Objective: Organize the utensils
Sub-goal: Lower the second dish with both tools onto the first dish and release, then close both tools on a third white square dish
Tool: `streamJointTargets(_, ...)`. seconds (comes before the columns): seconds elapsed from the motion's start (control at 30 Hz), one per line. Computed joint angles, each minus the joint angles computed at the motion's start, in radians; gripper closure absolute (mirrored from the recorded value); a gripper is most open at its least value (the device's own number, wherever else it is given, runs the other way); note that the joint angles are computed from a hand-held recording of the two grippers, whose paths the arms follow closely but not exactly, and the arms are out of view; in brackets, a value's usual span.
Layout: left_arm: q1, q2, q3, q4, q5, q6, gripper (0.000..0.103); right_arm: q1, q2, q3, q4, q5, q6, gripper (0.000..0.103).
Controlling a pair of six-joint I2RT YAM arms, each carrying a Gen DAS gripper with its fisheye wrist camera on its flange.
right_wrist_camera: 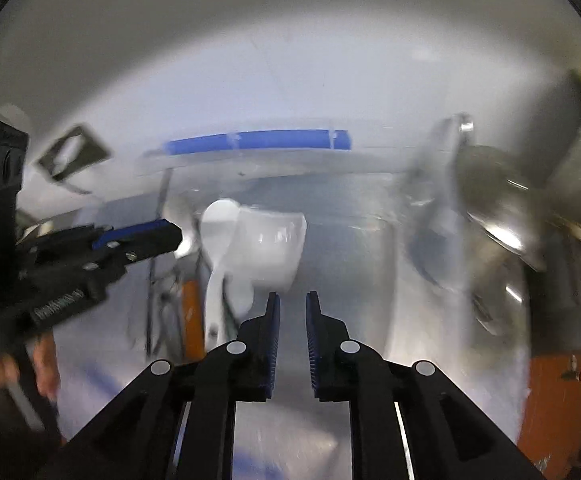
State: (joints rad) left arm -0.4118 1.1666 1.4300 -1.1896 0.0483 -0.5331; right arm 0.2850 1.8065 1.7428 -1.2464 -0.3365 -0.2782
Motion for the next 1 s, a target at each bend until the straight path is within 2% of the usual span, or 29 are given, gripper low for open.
streamJointTargets(0.03,-0.117,-0.035,0.004,-0.011,-0.067,-0.078,0.069,-0.041,-0.067,-0.058,-0.016,-0.014,-0.052,0.078)
streamJointTargets(0.07,-0.242,-0.076,-0.008,-0.012,-0.091,-0.137,0.049,-0.086,-0.124,-0.112,-0.038,-0.022,-0.107,0.073)
streamJointTargets(0.1,-0.368,-0.093,-0.025,-0.001,-0.165,-0.221,0.044,-0.148,-0.194,-0.195,-0.065,-0.015,-0.185,0.073)
streamJointTargets(0.17,-0.617,-0.084,-0.066,0.018,-0.264,-0.369,0.044,-0.228,-0.268,-0.320,-0.073,0.027,-0.295,0.073)
streamJointTargets(0.27,-0.867,0.003,-0.171,0.111,-0.290,-0.609,0.045,-0.360,-0.340,-0.513,-0.052,0.105,-0.462,0.074)
streamJointTargets(0.3,-0.900,0.025,-0.203,0.155,-0.270,-0.659,0.045,-0.419,-0.341,-0.571,-0.048,0.114,-0.535,0.073)
streamJointTargets(0.4,-0.968,0.100,-0.289,0.289,-0.213,-0.851,0.045,-0.525,-0.301,-0.628,-0.063,0.130,-0.662,0.073)
streamJointTargets(0.5,-0.998,0.132,-0.353,0.423,-0.198,-1.019,0.045,-0.611,-0.267,-0.676,-0.076,0.160,-0.790,0.073)
streamJointTargets(0.67,-1.023,0.209,-0.312,0.424,-0.243,-1.159,0.049,-0.669,-0.175,-0.665,-0.098,0.148,-0.869,0.073)
streamJointTargets(0.77,-1.055,0.207,-0.358,0.468,-0.257,-1.246,0.052,-0.667,-0.142,-0.656,-0.108,0.133,-0.885,0.074)
streamJointTargets(0.83,-1.073,0.240,-0.358,0.523,-0.255,-1.288,0.060,-0.665,-0.136,-0.664,-0.096,0.131,-0.897,0.077)
streamJointTargets(0.9,-1.081,0.261,-0.357,0.547,-0.253,-1.297,0.072,-0.657,-0.148,-0.684,-0.080,0.120,-0.890,0.091)
streamJointTargets(0.93,-1.084,0.271,-0.353,0.543,-0.254,-1.294,0.076,-0.651,-0.163,-0.697,-0.068,0.121,-0.889,0.093)
streamJointTargets(1.0,-1.073,0.287,-0.350,0.537,-0.236,-1.310,0.091,-0.638,-0.197,-0.728,-0.066,0.110,-0.857,0.095)
